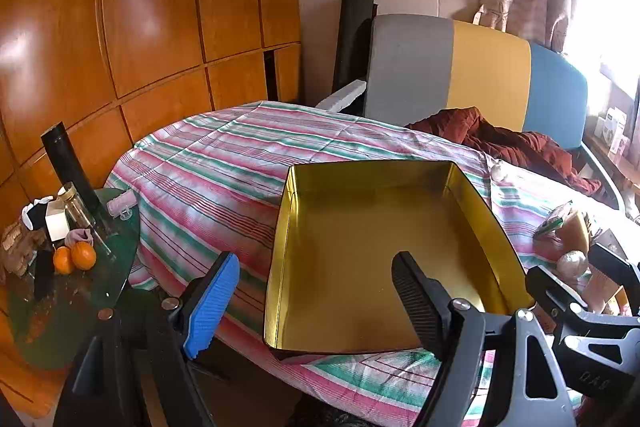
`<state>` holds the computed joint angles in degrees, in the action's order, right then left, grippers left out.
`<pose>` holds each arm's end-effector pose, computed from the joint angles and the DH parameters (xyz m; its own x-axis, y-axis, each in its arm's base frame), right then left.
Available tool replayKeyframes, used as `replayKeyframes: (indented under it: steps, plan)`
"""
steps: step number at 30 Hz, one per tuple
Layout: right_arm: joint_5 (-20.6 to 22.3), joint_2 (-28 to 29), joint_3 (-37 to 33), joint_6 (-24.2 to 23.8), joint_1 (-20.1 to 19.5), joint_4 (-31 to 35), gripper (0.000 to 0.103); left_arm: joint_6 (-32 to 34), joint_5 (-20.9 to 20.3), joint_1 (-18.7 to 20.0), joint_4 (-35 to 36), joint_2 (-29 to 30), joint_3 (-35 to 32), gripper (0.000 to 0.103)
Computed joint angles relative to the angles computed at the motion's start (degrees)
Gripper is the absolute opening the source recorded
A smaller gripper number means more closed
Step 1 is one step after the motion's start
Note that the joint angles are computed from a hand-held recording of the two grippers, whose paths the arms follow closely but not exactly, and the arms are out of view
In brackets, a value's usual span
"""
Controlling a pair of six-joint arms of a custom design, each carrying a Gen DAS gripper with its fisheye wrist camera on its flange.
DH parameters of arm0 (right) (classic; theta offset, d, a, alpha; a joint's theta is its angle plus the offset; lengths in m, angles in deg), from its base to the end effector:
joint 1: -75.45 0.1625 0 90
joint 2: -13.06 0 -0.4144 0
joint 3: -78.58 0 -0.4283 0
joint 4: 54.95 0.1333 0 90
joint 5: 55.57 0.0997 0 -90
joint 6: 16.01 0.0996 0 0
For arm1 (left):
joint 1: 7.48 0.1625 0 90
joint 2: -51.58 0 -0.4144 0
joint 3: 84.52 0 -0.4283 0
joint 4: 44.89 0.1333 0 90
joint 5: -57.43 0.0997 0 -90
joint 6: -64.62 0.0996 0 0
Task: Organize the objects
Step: 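Move both grippers from the gold tray toward the scattered items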
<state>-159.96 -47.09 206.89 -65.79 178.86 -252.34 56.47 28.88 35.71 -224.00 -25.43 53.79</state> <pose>0.2224 -0.4649 0.1127 -0.4948 -0.6217 0.6072 -0.8633 0.4318 -0.2614 -0.1472 -0.4411 0.1950 -0.7110 -0.0185 -0.7030 0.5496 0.6089 -0.5720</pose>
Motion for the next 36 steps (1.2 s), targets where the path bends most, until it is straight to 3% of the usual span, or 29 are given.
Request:
replayKeyframes:
  steps: [6,17,26,30,36]
  plan:
    - [0.53,-0.85,0.45,0.00,-0.61,0.20,0.103,-3.74,3.62,-1.00,1.40,1.06,-0.17,0.080]
    - [1.24,-2.56,0.47,-0.02,-2.07,1.66,0.103,-3.56,1.88,-1.19,3.53,1.32,-0.47,0.080]
    - [-0.68,-4.15,-0.33,0.73,-4.52,2.94,0.103,0.70,-16.84,2.75,10.01,-2.17,-1.74,0.080]
    - [-2.10,-4.90,-1.01,1.50,-5.62,3.02,0.103,0.07,-30.39,5.64,13.25,-3.13,-3.50,0.080]
    - [-3.52,-7.14,-2.60,2.22,-7.70,4.65,0.103,5.35,-36.97,4.96,14.87,-0.99,-4.81,0.080]
